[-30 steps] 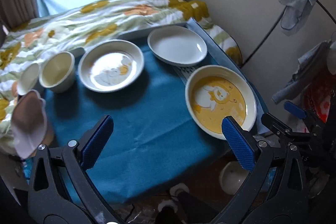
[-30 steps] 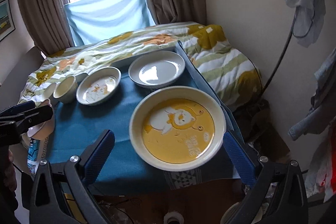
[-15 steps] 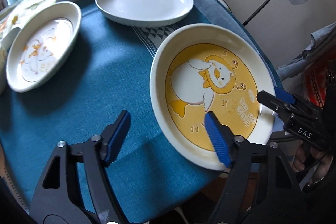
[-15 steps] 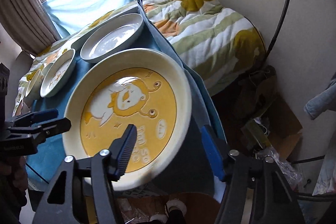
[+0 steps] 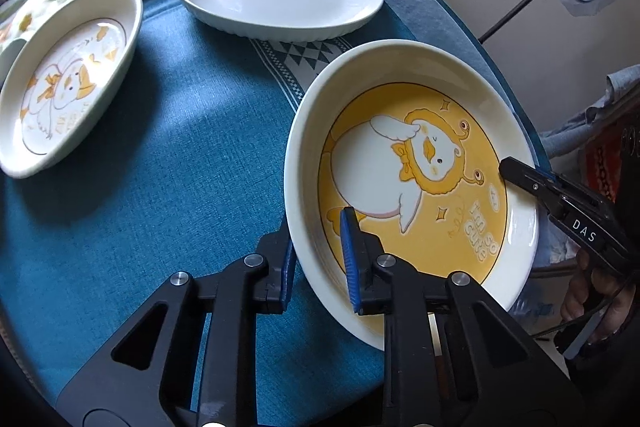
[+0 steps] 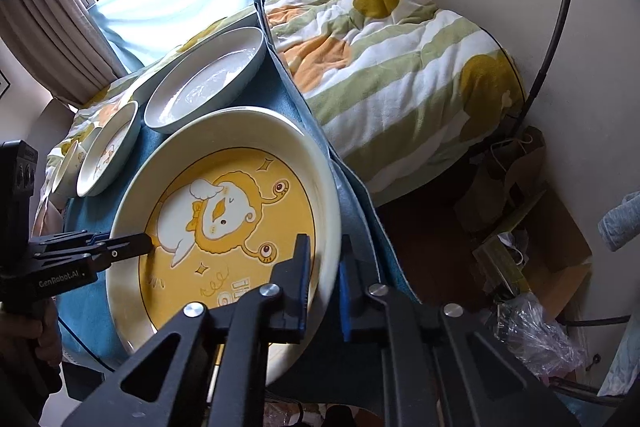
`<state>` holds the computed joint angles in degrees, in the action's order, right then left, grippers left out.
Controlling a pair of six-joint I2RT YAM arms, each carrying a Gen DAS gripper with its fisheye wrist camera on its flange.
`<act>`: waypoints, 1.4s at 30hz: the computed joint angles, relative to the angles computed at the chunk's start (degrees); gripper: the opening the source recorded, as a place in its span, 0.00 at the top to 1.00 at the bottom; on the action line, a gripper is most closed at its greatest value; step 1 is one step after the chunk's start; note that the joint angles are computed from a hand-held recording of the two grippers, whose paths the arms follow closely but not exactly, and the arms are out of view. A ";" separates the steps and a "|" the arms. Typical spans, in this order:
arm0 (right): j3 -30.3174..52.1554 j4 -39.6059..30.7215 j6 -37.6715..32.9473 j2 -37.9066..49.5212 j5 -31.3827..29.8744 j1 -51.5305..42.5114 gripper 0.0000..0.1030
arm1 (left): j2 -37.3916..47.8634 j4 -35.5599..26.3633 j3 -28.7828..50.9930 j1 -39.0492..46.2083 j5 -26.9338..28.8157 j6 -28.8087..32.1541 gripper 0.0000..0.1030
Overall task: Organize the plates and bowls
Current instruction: 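Lift the yellow lion plate and carry it toward the table edge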
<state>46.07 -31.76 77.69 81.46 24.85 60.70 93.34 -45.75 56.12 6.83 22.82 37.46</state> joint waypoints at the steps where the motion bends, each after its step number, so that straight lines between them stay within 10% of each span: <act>1: 0.67 -0.69 -0.51 0.54 -0.06 -0.15 0.89 | -0.23 0.04 -0.06 -0.06 -0.19 -0.17 0.82; 25: 24.84 -6.07 -23.18 9.95 1.04 0.09 0.88 | -7.97 -14.97 10.81 24.04 4.75 7.15 0.82; 42: 64.98 -6.24 -28.93 46.90 -9.24 4.68 0.87 | 18.23 -14.48 30.52 48.98 2.04 19.85 0.82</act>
